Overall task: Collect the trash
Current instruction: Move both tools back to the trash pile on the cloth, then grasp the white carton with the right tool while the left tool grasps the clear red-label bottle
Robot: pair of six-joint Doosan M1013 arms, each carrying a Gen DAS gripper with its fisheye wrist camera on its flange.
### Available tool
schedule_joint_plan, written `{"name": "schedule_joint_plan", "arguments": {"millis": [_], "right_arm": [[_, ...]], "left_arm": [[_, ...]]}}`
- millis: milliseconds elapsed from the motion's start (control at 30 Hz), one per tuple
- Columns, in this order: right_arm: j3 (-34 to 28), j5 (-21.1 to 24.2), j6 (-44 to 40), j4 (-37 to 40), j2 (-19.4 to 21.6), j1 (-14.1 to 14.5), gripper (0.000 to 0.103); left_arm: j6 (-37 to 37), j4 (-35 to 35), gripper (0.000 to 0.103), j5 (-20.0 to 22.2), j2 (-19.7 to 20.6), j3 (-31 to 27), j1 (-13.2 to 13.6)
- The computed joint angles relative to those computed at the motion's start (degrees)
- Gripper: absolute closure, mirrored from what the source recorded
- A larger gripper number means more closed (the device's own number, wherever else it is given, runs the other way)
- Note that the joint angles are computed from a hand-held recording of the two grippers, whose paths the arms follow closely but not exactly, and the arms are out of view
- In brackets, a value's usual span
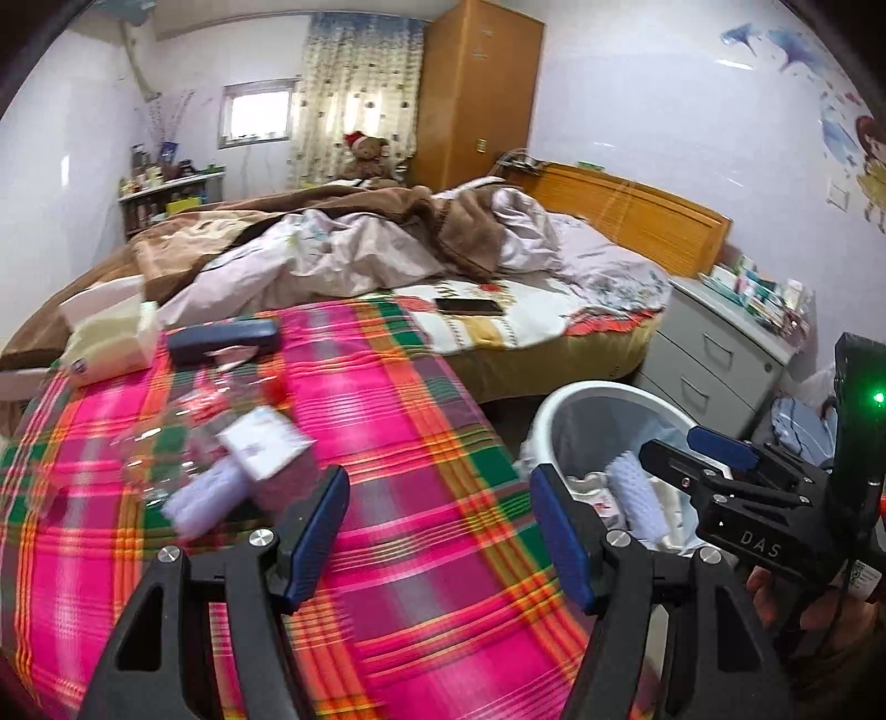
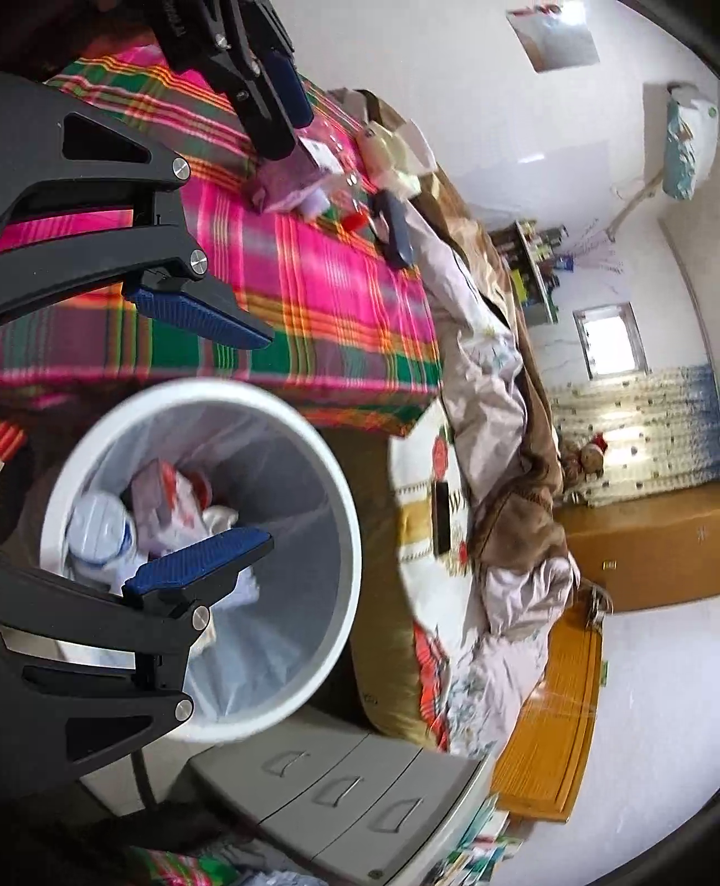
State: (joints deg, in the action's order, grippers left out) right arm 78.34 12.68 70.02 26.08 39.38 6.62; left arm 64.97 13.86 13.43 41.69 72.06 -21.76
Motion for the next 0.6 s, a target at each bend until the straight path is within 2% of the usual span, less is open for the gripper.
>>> {"name": "schedule_joint_plan", "arguments": {"millis": [67, 200, 333, 467, 600], "right_arm": [[-0.4, 0.6, -3.5, 2.9, 0.3, 0.4, 0.035], [-1.8, 2.6, -9.0, 7.0, 1.1, 1.2, 0.035], [-3.0, 4.0, -13.6, 9.5, 1.8, 2.3, 0.035], [-4.3, 6.2, -20.5, 13.9, 2.6, 3.1, 0.035], [-6.7, 9.6, -22.3, 14.2, 4.0, 3.9, 0.035]], "left_arm": [[-7.5, 6.8, 0.034, -0.2, -0.6, 1.2, 0.5], [-12.2, 9.4, 0.034, -0.4, -1.4, 2.9, 1.8], [-21.8, 17.6, 0.034, 0.3, -2.1, 4.3, 2.9], [-25.9, 20.7, 0.034, 1.1, -2.3, 4.9, 3.8], [-27.7, 21.6, 0.033, 1.9, -2.2, 5.3, 4.9]]}}
